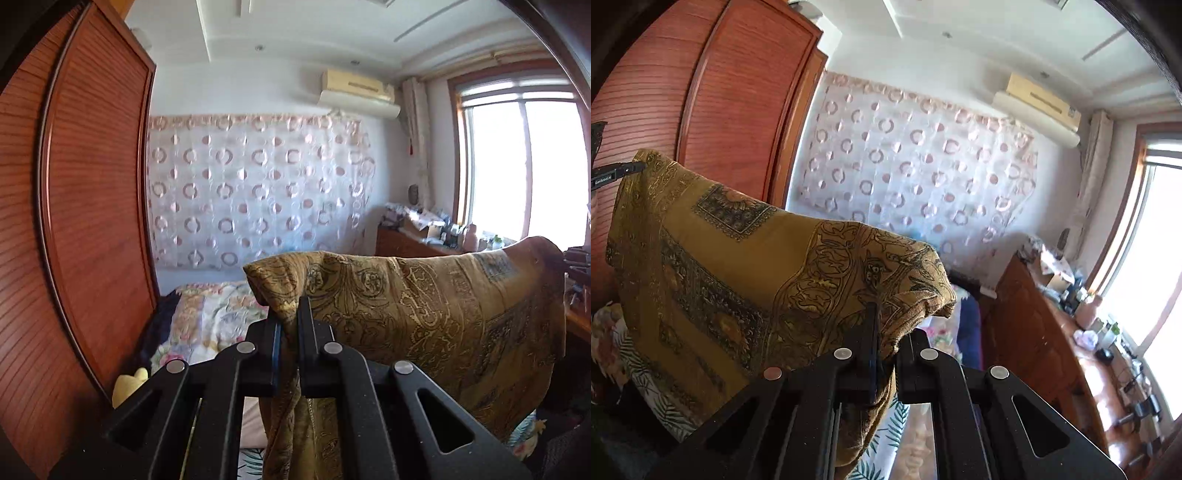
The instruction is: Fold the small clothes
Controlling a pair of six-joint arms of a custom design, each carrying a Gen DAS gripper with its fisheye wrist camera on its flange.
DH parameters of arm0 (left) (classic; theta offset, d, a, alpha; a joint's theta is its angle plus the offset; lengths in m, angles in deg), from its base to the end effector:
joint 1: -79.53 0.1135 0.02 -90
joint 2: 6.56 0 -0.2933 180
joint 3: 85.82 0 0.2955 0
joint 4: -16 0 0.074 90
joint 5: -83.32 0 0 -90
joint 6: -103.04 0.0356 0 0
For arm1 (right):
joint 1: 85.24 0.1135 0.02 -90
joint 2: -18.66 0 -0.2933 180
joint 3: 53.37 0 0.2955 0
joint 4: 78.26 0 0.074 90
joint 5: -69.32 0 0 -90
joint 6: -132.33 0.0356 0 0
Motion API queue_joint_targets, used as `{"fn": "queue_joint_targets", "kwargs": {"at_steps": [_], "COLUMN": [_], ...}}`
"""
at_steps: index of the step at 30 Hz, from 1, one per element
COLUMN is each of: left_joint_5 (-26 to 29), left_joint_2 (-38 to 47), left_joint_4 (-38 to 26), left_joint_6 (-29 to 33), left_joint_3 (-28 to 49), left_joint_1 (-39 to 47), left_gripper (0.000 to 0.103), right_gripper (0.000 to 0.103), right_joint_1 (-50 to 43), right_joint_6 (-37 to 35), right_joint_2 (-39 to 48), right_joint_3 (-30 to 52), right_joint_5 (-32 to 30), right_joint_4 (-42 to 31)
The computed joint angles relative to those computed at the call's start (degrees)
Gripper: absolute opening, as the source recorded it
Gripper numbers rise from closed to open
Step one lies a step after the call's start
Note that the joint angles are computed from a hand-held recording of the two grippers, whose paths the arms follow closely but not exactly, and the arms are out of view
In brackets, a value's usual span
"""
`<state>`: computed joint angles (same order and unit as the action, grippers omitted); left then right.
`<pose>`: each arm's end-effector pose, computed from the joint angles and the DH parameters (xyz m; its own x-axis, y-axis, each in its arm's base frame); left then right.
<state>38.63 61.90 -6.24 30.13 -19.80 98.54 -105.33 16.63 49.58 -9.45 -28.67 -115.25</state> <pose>0.2896 0.0730 0.3324 -0.2652 0.1272 -0.9558 0.4808 0.8767 -0.0167 0.1483 -0.0490 0.2863 -0.4399 -0.2964 -0.8477 0.0335 0.9379 -0.3453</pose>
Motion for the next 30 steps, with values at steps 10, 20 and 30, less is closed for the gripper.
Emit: {"fn": "queue_joint_targets", "kwargs": {"at_steps": [10,20,30], "left_joint_5": [-19.76,-26.41,-30.56], "left_joint_2": [23.45,38.38,47.82], "left_joint_4": [15.53,14.76,10.51], "left_joint_6": [-1.80,-2.14,-0.59], "left_joint_3": [3.71,13.84,23.03], "left_joint_1": [-15.50,-21.00,-23.40], "left_gripper": [0.008,0.008,0.010], "right_gripper": [0.007,0.007,0.007], "right_joint_1": [3.56,6.86,4.85], "right_joint_6": [3.00,5.61,6.96], "right_joint_2": [45.05,69.11,80.61], "right_joint_3": [1.40,19.05,37.43], "right_joint_5": [5.53,10.24,7.68], "right_joint_4": [34.54,35.32,21.92]}}
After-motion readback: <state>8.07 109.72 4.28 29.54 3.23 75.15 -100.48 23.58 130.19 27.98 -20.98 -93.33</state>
